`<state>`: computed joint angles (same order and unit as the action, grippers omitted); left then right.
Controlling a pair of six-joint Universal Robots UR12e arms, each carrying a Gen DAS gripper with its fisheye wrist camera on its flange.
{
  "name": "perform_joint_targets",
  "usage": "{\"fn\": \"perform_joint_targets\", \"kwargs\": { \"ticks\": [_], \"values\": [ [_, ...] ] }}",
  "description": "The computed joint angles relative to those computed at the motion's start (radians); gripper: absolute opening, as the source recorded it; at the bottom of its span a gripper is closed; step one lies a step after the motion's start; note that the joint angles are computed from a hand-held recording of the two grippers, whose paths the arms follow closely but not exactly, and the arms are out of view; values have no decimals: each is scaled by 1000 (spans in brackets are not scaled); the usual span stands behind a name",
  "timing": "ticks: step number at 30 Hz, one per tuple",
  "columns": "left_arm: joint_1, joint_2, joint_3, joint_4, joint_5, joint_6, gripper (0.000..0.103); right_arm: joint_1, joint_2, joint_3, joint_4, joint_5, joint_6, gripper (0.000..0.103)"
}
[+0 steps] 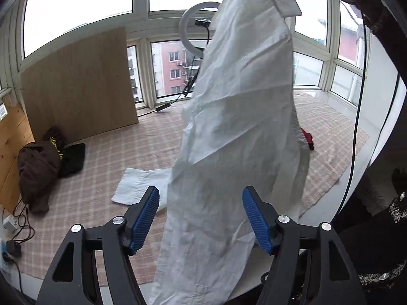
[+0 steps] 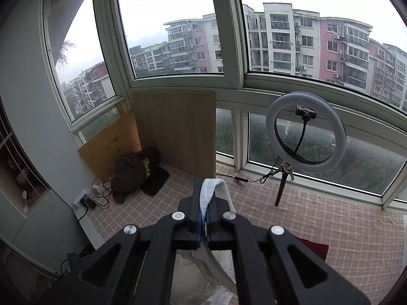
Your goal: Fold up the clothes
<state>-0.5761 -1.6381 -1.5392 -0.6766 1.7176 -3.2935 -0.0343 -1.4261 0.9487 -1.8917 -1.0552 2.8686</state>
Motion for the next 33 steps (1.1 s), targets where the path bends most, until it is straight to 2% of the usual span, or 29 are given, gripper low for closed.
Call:
{"fn": "perform_joint_targets", "kwargs": {
  "ticks": [2, 6, 9, 12, 13, 15, 16, 18, 20, 24, 26, 28, 30, 33],
  "values": [
    [-16, -28, 11, -19, -13, -1, 69, 3, 2, -5, 8, -9, -7, 2],
    [-22, -71, 16, 3, -125, -64, 69, 4, 6, -17, 20, -27, -15, 2],
    [-46, -113, 35, 36, -84, -71, 69, 0, 7, -23, 29, -30, -24, 2],
    [-51, -143, 49, 50, -71, -106, 66, -6, 7, -27, 41, -22, -27, 2],
    [-51, -149, 56, 39, -59, -110, 62, -8, 6, -27, 43, -21, -28, 2],
    [-47, -151, 65, 10, -53, -118, 17, -14, 0, -19, 47, -18, -40, 2],
    [-36, -133, 53, 9, -72, -120, 11, -17, -4, -13, 48, -16, -48, 2],
    [-12, -90, 24, 20, -112, -121, 8, -25, -14, 1, 49, -9, -63, 2],
    [9, -36, 3, -9, -99, -88, 2, -43, -33, 31, 48, 28, -74, 2],
    [62, 54, -26, -45, -79, -32, 1, -85, -89, 115, 50, 118, -79, 2],
    [91, 55, -19, -75, -136, -36, 1, -95, -114, 151, 32, 120, -68, 2],
    [97, 35, -17, -75, -179, -9, 10, -95, -121, 160, 10, 87, -29, 2],
    [81, 2, -13, -61, -217, 31, 33, -91, -113, 146, 6, 52, 15, 2],
    [46, -54, -1, -29, -266, 55, 45, -83, -93, 116, -2, 3, 60, 2]
  ]
}}
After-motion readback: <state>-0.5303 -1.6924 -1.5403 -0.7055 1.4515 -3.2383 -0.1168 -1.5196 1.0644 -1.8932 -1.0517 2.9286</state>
